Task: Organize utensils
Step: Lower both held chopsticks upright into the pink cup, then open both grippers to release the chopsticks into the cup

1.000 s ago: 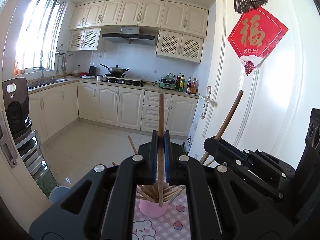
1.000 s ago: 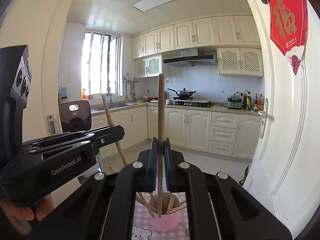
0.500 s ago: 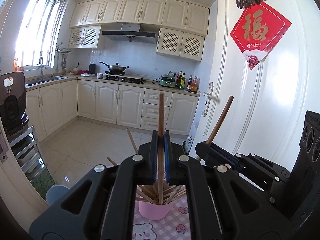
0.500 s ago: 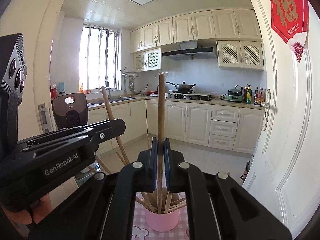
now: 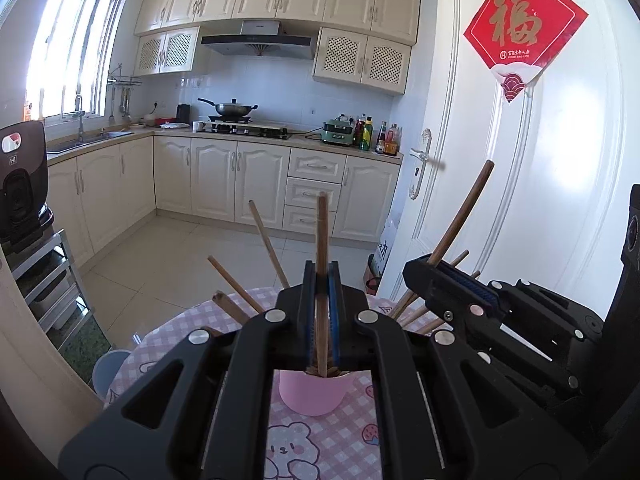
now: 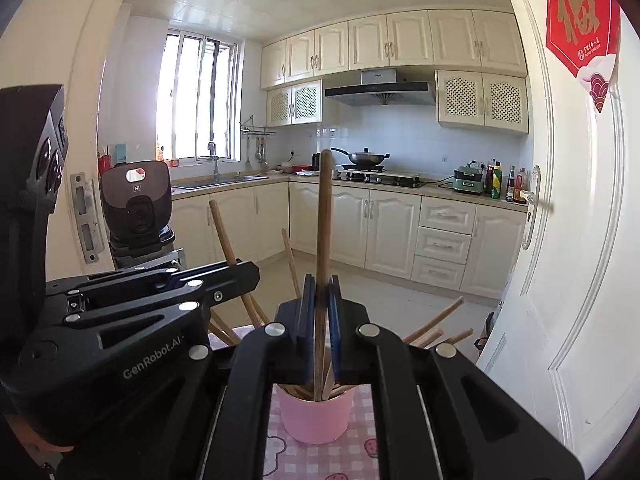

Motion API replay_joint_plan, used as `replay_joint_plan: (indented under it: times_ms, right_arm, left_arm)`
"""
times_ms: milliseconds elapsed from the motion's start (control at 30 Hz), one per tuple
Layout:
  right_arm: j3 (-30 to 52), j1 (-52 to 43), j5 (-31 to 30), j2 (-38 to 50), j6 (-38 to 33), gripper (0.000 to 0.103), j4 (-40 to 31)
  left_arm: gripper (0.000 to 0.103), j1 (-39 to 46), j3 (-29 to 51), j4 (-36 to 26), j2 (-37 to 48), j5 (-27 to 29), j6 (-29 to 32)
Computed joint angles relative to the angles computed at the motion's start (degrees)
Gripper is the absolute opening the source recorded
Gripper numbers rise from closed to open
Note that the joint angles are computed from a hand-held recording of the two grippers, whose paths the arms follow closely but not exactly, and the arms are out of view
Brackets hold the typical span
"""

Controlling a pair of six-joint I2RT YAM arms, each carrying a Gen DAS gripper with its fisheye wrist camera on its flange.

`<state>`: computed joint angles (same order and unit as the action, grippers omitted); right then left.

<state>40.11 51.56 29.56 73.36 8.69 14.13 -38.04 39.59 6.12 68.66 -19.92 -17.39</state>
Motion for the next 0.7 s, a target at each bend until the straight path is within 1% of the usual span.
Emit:
replay_joint_plan:
  times_ms: [133,200,267,333,367,400,433,467,533,567,600,667,700]
  right_arm:
    - [0.24,0.05,-0.7,-0.49,1.1,0.005,-1.26]
    - [0.49,0.28,-0.48,-0.66,1.39,0.006,-1.92]
    - [0.65,0.53,-0.39,-0.82,1.77,0.006,-2.46]
    - [0.34,0.82,0.0,-1.4,2.14,0.007,-2.59]
    - [0.09,0.97,0.11,-1.72,2.29,0.008,-2.54]
    - [-0.09,1.21,0.6,-2.34,2.55,0.009,-2.76]
    - [-0.19,1.33,0.72,-2.89,2.64,0.01,-3.06]
    - [-0.37,1.6,1.15,-3.44,2.69,0.012,-3.3]
    - [-0.35,2.52,2.4,-4.21,2.7,0.018,-3.89]
    - [-0.38,2.93,2.84,-4.59,2.76,0.019,-4.19]
    - [-0.53,3.41,3.4,-5.11,2.83,0.02,-4.45]
    - [-0.85,4.52,4.65,-6.24,3.18,0.021,-4.97]
    - [-0.98,5.1,5.18,-6.72,3.47,0.022,-5.28]
  left_arm:
    - [0.007,0.89,-0.2,-1.07,-0.78,1.85,-1.2]
    - [0.007,0.7,-0.19,-1.59,-1.28,1.24,-1.27]
    - [0.008,0.97,-0.08,-2.82,-1.95,1.77,-1.54]
    - [0.017,1.1,-0.05,-3.67,-2.44,2.42,-2.12]
    - [0.031,0.83,-0.19,-3.99,-2.78,1.65,-2.37]
    - [0.038,0.42,-0.57,-4.02,-3.3,0.51,-2.59]
    - [0.047,0.11,-1.25,-3.75,-4.2,-0.79,-2.84]
    - [0.049,0.35,-1.94,-3.57,-5.29,-0.37,-2.87]
    - [0.049,0.17,-2.14,-4.94,-6.75,-0.51,-3.27]
    - [0.051,-0.31,-2.2,-5.57,-7.42,-1.31,-3.34]
    - [0.056,-0.86,-2.43,-6.01,-8.25,-2.17,-3.15]
    - [0.062,-2.6,-2.81,-7.02,-9.83,-5.47,-2.92]
    - [0.064,-3.58,-3.09,-7.48,-10.73,-7.03,-2.59]
